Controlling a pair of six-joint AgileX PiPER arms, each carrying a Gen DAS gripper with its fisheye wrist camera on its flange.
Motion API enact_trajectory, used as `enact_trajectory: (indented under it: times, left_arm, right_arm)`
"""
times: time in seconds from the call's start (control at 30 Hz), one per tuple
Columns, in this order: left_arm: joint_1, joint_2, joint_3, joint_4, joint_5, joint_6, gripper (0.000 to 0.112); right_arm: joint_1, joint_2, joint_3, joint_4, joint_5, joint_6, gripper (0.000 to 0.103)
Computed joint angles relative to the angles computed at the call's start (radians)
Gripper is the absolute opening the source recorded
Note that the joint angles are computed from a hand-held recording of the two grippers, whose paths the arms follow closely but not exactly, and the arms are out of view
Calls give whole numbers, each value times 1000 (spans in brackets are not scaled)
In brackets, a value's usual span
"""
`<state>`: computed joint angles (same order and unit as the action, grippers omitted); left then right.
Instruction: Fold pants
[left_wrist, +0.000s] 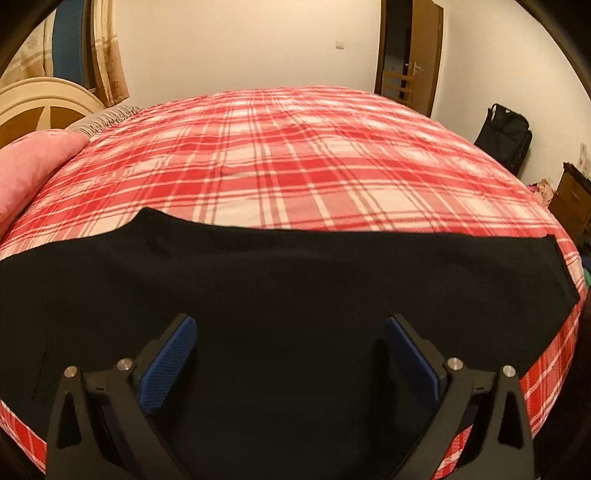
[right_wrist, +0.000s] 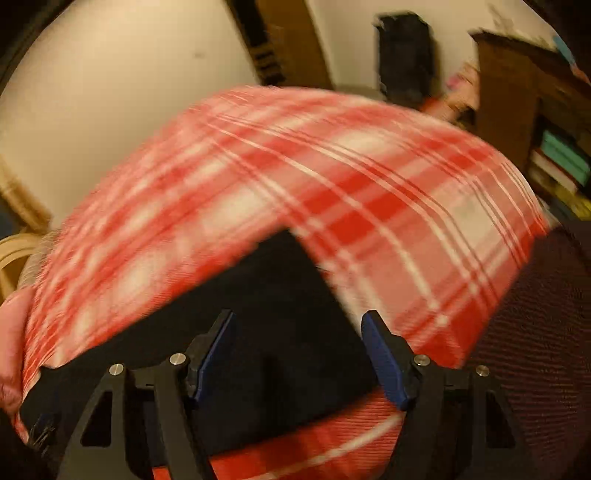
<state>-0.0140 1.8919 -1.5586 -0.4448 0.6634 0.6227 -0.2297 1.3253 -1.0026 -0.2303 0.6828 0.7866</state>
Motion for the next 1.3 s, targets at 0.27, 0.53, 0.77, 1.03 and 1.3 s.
enact_trajectory:
  times: [0.27, 0.53, 0.77, 1.03, 1.3]
  left_arm:
    - [28, -5, -16, 30, 1, -56, 103]
    - [67, -1, -32, 10, 19, -54, 103]
    - [121, 9, -53, -16, 33, -45, 103]
    - [220, 25, -104, -40, 42, -48, 103]
    - [292, 60, -160, -55, 57, -77, 103]
  right_arm:
    - [43, 63, 7, -53, 55, 19, 72]
    - [-21, 41, 19, 109, 43, -196, 36]
    - [55, -15, -17, 121, 69, -185, 22]
    - [524, 92, -390, -73, 143, -12, 22]
    - [820, 564, -857, -136, 169, -49, 22]
